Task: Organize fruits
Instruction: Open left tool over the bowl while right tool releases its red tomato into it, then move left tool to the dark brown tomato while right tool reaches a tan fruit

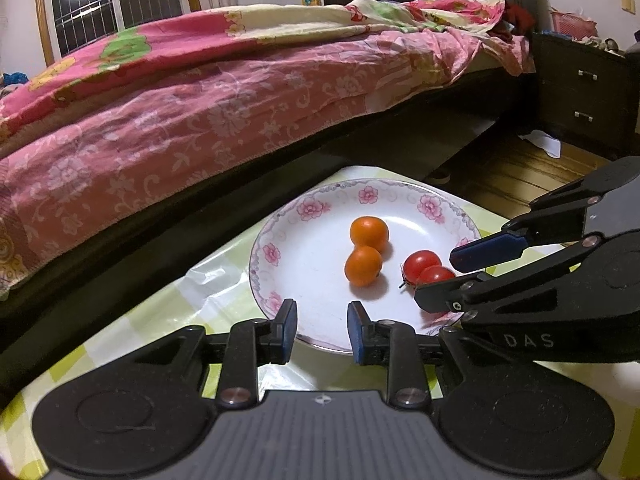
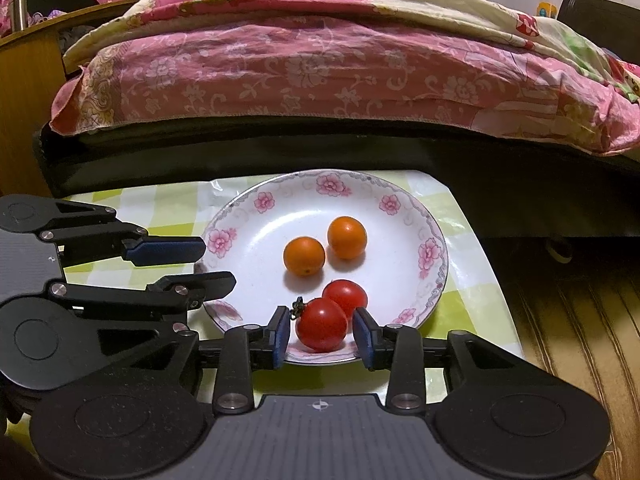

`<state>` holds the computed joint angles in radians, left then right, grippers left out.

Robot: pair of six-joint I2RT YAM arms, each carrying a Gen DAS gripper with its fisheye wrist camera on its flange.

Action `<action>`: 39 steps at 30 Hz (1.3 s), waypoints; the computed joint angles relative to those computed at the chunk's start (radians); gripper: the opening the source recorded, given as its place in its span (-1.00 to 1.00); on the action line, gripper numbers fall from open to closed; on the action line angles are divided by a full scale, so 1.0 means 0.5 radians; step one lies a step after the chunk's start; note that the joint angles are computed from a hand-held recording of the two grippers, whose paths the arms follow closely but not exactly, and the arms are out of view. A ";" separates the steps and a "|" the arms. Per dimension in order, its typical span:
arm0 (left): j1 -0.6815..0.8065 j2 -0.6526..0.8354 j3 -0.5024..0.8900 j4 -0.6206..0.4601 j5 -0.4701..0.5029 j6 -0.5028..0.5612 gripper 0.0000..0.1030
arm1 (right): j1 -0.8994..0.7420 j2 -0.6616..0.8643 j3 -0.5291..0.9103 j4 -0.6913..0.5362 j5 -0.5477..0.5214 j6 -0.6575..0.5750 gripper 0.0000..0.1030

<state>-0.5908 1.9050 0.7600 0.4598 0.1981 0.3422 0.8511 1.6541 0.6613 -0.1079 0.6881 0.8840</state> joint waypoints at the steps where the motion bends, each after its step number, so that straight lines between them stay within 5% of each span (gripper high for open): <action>1: 0.003 -0.016 -0.008 -0.005 0.003 0.003 -0.31 | 0.006 -0.004 0.000 0.001 0.005 0.004 -0.36; 20: 0.190 -0.376 -0.256 -0.205 0.119 0.017 -0.27 | 0.175 -0.057 0.031 -0.054 0.038 0.078 -0.31; 30: 0.359 -0.637 -0.478 -0.427 0.203 0.192 -0.24 | 0.390 -0.068 0.036 -0.199 -0.024 0.283 -0.28; 39: 0.383 -0.573 -0.534 -0.389 0.250 0.263 -0.21 | 0.469 -0.004 0.065 -0.238 -0.121 0.262 -0.27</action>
